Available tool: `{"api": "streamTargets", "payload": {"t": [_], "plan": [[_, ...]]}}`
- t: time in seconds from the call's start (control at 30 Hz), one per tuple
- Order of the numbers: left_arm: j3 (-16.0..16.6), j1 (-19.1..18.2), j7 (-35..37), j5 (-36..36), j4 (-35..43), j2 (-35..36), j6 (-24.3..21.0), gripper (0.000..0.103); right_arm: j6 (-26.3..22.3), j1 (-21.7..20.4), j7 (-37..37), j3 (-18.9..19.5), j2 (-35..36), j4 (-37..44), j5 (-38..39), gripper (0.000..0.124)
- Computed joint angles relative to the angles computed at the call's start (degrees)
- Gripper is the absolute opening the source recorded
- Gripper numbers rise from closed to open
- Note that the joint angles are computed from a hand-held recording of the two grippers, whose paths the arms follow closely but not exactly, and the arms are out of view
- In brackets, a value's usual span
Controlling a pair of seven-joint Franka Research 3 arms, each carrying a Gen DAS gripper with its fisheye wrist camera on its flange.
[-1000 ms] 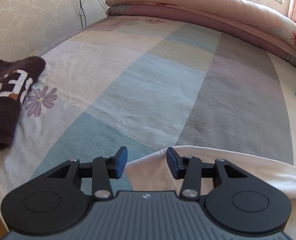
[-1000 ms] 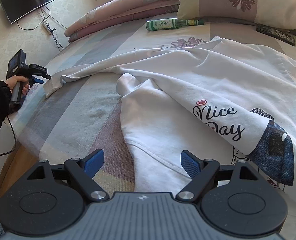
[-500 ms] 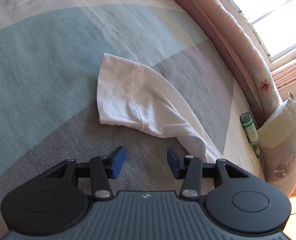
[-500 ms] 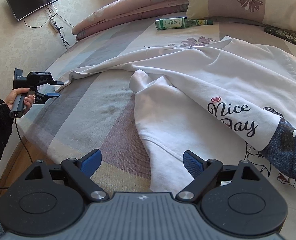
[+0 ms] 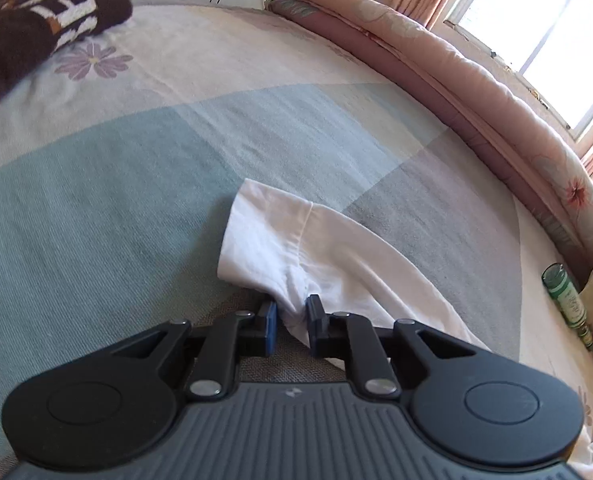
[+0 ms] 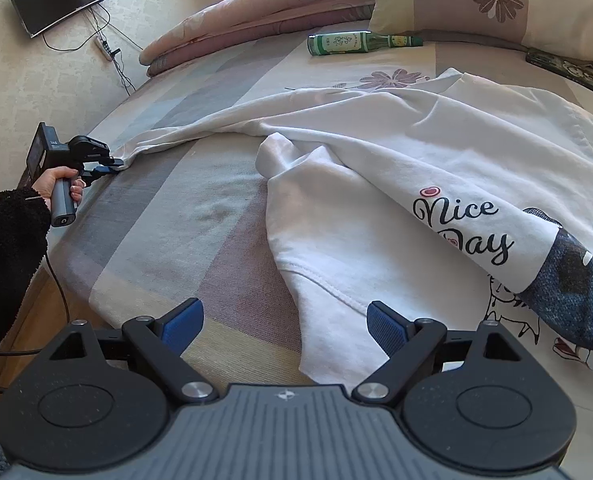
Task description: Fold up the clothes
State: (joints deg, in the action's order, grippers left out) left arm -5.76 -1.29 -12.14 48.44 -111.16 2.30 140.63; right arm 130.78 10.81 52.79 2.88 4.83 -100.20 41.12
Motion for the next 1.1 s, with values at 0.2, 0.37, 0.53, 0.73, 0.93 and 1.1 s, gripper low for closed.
{"api": "streamTargets", "payload": {"t": [0.2,0.37,0.53,0.73,0.93,1.1], "plan": [[0.17,0.47,5.79,1.64,4.40,-0.76,-5.52,0.012,0.39,-0.22,0.26,-0.22,0.15,0.05,-0.13,0.092],[-0.02,0.27,14.17,-2.36,8.53,1.18,-10.46,0.020,-0.08,-0.40,0.34,-0.07,0.72,0.52,0.26,0.092],[-0.33,-0.65,16.39,-1.44,7.90,0.82,-12.09,0.025,-0.15,-0.38,-0.80,0.04,0.54,0.36,0.52,0.092],[-0.72,-1.14,17.07,-3.82,7.12,-1.20,-16.01,0.032,0.41,-0.53,-1.83,-0.12,-0.38,-0.71,1.65,0.092],[-2.06,-1.52,19.54,-7.09,3.46,-4.48,-12.91,0.045,1.31,-0.30,-3.90,-0.29,-1.76,-2.49,2.17,0.092],[-3.65,-3.34,24.88,-13.91,0.28,-5.18,-4.31,0.054,1.73,0.04,-5.63,-0.44,-2.84,-3.83,2.26,0.092]]}}
